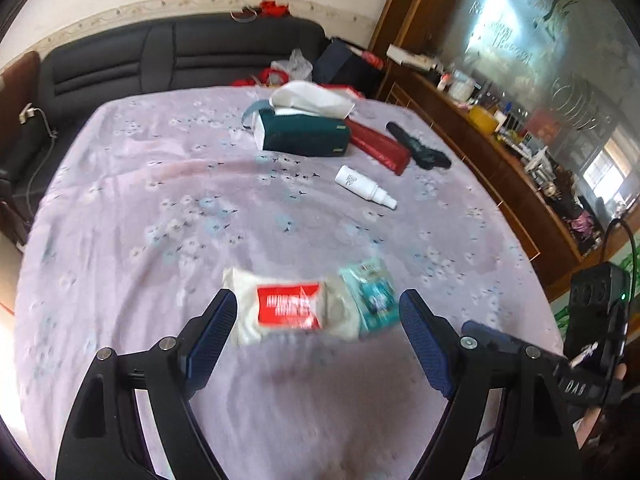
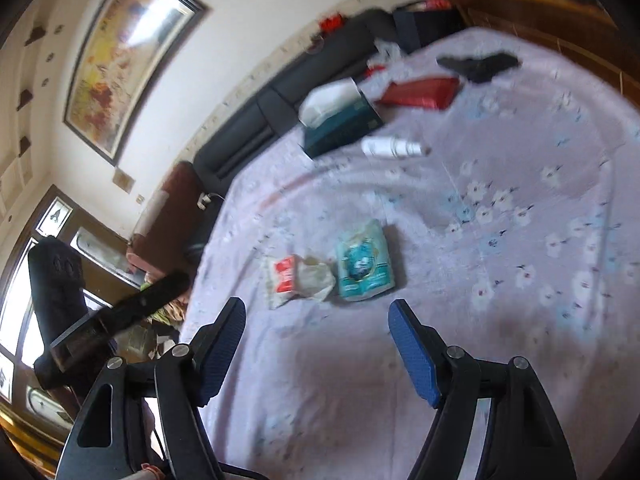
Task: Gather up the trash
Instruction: 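Grasp the white-red wipe pack with left tool while right tool grasps the teal wipe pack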
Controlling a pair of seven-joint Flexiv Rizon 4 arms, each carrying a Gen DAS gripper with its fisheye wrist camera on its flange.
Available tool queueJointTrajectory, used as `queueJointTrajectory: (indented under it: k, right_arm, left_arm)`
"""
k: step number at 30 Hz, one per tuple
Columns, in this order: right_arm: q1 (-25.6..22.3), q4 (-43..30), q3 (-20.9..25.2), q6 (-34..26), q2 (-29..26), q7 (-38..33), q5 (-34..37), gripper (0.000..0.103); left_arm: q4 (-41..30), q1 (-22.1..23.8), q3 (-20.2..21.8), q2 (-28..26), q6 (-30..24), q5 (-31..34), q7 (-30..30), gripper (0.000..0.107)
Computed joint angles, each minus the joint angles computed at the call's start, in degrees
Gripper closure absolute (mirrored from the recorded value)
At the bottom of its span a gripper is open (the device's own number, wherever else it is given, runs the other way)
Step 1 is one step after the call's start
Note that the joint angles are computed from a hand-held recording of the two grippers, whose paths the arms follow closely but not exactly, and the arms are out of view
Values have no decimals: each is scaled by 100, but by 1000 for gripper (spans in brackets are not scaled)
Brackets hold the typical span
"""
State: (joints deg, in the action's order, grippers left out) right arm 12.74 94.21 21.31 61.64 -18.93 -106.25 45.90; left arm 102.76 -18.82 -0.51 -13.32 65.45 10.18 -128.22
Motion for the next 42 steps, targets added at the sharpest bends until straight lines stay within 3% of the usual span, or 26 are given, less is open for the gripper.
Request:
queueJointTrajectory:
  k: [6,9,11,16,20,24,29,32,35,38,42]
  right_arm:
    - [-9,-654,-7,-416,-785,238,-187,30]
    - [-52,-881,47,-573,-1036,379,-250,32]
    - [-2,-923,27,-562,-1102,530,-407,33]
    - [3,-974,101,-541,-1178,605,-625,33]
    - [45,-1030,119,-492,-1260,624,-811,33]
    - [101,-1192,120,-524,-1367,707,-1001,33]
    - [514,-1224,-143,-437,-1450,1010,-1811,33]
    - [787,-1083,-352,-296,-1473,1375,-2438,33]
    - [947,-888,-487,-138,-1464,1749,-2958,33]
    - [1074,-689,-589,34,-1430,1974,-3480,40]
    - [1188,-545,-697,94,-1414,2314,-4100,46]
  left_arm:
    - [-173,720,-661,-726,81,-1700,1907,25]
    - [-452,733,-600,-1067,-285,-2029,2306,25]
    - [-486,771,-573,-1173,-520,-2279,2387,32]
    - [256,837,-750,-726,-405,-3002,2874,34]
    - [495,422,-416,-342,-633,-2398,2490,34]
    - [644,278,-381,-150,-705,-2113,2316,33]
    - [12,-63,-54,-394,-1315,-728,1459,33]
    - [-341,-145,30,-592,-1740,-266,1068,35]
    - [-371,-66,-28,-662,-1714,-345,1014,51]
    - [-419,-117,47,-598,-1861,-182,707,66]
    - [-169,-85,98,-267,-1740,-56,197,67]
